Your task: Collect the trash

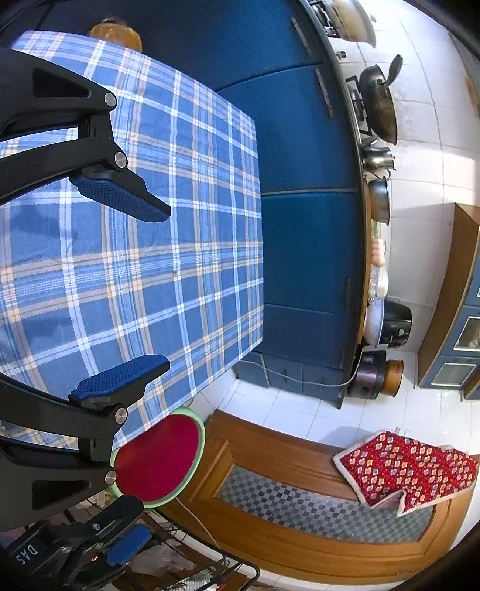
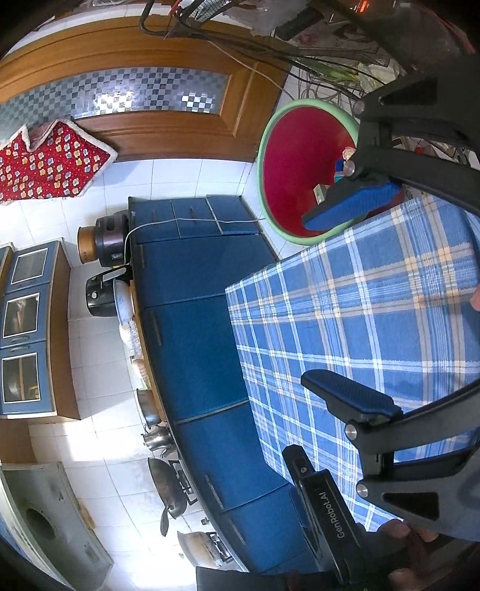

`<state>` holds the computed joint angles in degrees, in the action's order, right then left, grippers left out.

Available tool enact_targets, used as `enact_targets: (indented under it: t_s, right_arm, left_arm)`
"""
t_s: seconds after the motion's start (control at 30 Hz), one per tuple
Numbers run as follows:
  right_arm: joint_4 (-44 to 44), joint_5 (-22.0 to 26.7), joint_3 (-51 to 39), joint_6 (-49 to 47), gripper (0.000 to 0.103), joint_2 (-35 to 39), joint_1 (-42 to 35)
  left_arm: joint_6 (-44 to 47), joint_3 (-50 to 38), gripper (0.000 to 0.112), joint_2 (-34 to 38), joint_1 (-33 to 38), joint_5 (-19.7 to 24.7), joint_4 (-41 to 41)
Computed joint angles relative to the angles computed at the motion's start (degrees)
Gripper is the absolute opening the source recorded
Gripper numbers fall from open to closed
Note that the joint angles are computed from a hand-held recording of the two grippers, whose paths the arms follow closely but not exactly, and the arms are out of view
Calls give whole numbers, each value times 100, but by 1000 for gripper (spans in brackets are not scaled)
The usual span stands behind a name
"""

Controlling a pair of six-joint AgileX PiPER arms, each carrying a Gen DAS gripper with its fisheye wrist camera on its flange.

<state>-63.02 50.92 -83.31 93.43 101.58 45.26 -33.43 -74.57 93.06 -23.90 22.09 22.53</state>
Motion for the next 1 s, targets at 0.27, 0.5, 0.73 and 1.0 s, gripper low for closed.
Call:
enact_targets:
  t_s: [0.27, 0.5, 0.73, 1.0]
  right_arm:
    - [35, 3, -27, -13, 78, 6, -10]
    - [22, 5, -16, 13, 78, -5, -10]
    - [42, 1, 1, 6, 79, -25, -13]
    - [40, 8, 6, -4, 79, -33, -17]
  left_arm:
    - [17, 19, 76, -39, -12, -11, -6]
    - [8, 28, 76, -75, -46, -2, 0]
    - [30, 11, 76, -65, -43, 15, -35]
    - [35, 7, 76, -67, -47, 25, -45]
